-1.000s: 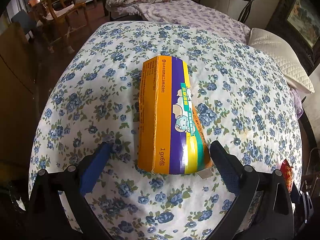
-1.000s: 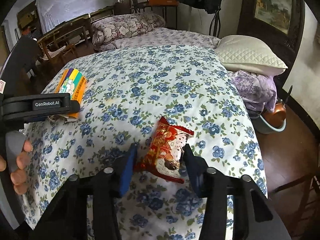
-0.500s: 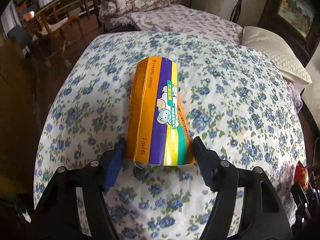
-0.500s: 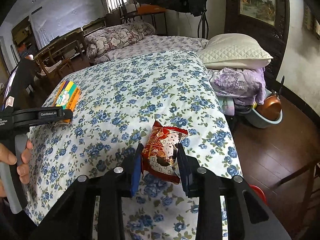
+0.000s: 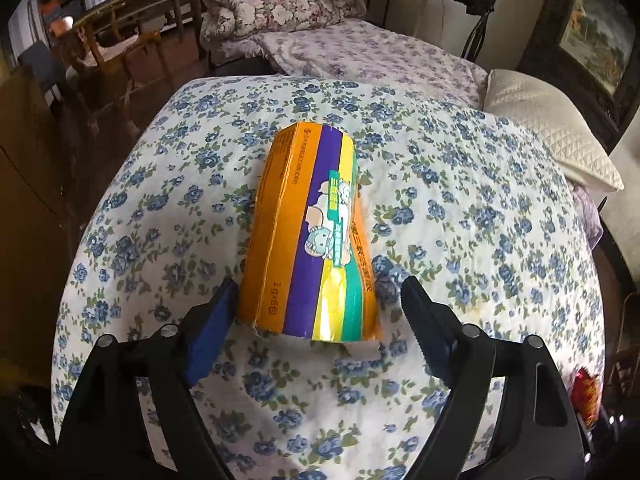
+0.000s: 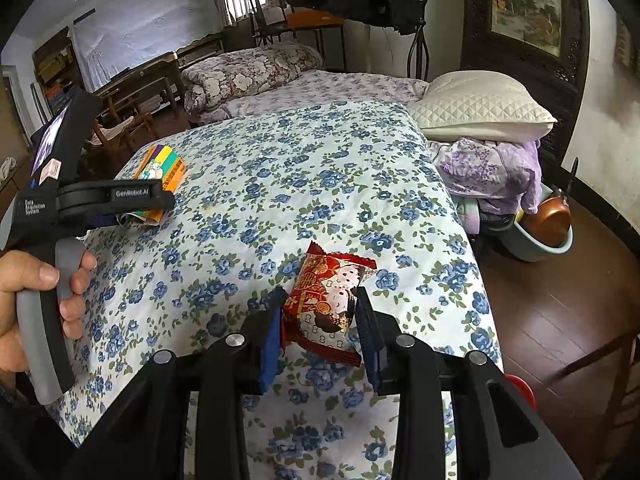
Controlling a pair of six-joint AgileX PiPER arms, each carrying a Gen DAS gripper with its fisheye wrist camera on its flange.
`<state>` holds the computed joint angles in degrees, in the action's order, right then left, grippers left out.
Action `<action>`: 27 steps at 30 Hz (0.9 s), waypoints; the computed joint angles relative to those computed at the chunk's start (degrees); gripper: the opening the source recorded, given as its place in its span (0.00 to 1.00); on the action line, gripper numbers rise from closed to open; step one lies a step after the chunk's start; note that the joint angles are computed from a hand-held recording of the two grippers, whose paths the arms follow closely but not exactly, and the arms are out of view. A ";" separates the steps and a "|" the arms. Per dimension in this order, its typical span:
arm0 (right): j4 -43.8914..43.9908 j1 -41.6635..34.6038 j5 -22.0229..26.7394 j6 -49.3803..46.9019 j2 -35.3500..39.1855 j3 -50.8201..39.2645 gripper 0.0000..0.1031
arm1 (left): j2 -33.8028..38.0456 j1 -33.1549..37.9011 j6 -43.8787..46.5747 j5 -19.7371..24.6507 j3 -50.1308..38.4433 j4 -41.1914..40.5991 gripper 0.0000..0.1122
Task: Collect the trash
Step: 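Grasp the orange-purple box with the left gripper while the right gripper holds the packet, then carry the orange box and red packet over the red wastebasket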
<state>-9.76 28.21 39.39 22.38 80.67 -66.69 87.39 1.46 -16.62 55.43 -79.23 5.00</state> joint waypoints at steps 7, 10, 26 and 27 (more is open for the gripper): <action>-2.24 1.37 0.03 1.44 0.68 0.21 0.33 | 2.18 -2.81 -4.97 0.56 -1.82 6.50 0.59; -2.93 1.75 -0.12 1.73 0.51 0.35 0.33 | 2.43 -2.99 -3.68 1.64 -3.08 5.30 0.48; 3.08 -3.42 0.93 -4.14 -4.90 0.61 0.32 | -8.10 -9.40 5.07 2.33 -1.72 -5.73 0.45; 3.76 -4.07 1.06 -4.76 -5.44 0.75 0.32 | -7.99 -11.37 4.32 2.38 -1.76 -4.91 0.45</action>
<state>-6.00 24.14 40.44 17.62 75.23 -65.93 79.40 -9.91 -12.29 57.81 -80.98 0.09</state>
